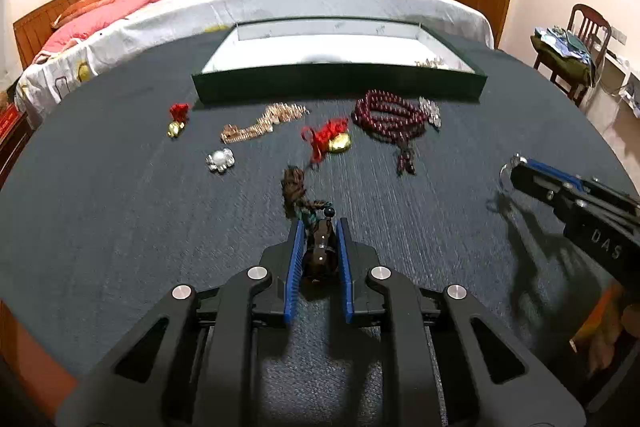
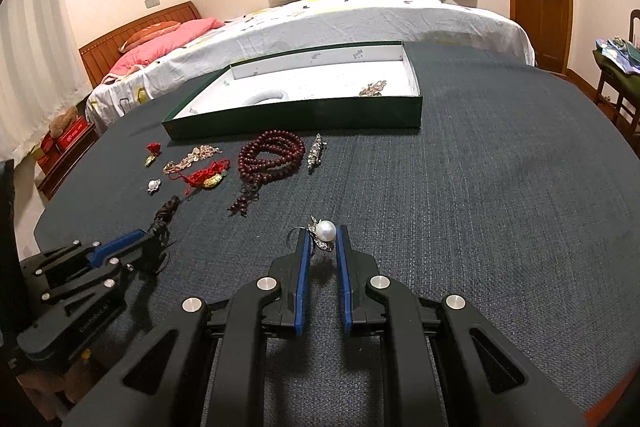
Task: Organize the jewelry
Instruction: 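Carry the ring and black pendant over the tray with both tools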
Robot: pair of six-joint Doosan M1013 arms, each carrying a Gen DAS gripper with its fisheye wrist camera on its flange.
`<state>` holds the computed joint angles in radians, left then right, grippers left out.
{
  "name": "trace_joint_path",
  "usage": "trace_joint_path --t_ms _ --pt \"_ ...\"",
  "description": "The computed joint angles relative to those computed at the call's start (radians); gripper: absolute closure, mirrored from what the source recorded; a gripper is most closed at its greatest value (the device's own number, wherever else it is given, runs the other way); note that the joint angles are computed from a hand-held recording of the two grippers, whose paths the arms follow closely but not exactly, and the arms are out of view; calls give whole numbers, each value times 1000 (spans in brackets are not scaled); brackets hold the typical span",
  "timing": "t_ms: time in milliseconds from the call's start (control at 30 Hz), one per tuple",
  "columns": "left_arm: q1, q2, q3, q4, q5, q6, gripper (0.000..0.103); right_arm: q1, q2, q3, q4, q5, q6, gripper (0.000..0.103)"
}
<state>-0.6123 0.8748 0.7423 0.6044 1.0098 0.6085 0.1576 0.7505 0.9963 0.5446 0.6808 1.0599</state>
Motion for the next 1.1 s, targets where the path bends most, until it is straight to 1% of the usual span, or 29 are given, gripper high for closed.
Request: trace_joint_path --t_ms 333,567,733,933,1033,1100 --pt "-4 -18 1 84 -18 -39 86 1 -2 -8 17 4 -13 89" --pt "3 -21 -11 98 -22 -62 86 2 -7 -18 47 -2 -49 89" --pt "12 -13 -39 93 -29 -58 86 4 5 -57 57 0 -56 89" --pt "32 23 -128 93 -34 -23 86 11 43 -147 68 14 -61 89" --pt "46 58 -207 95 -27 12 86 15 80 -228 67 33 -51 89" --pt "60 103 -306 78 2 63 86 20 114 -299 55 47 -38 89"
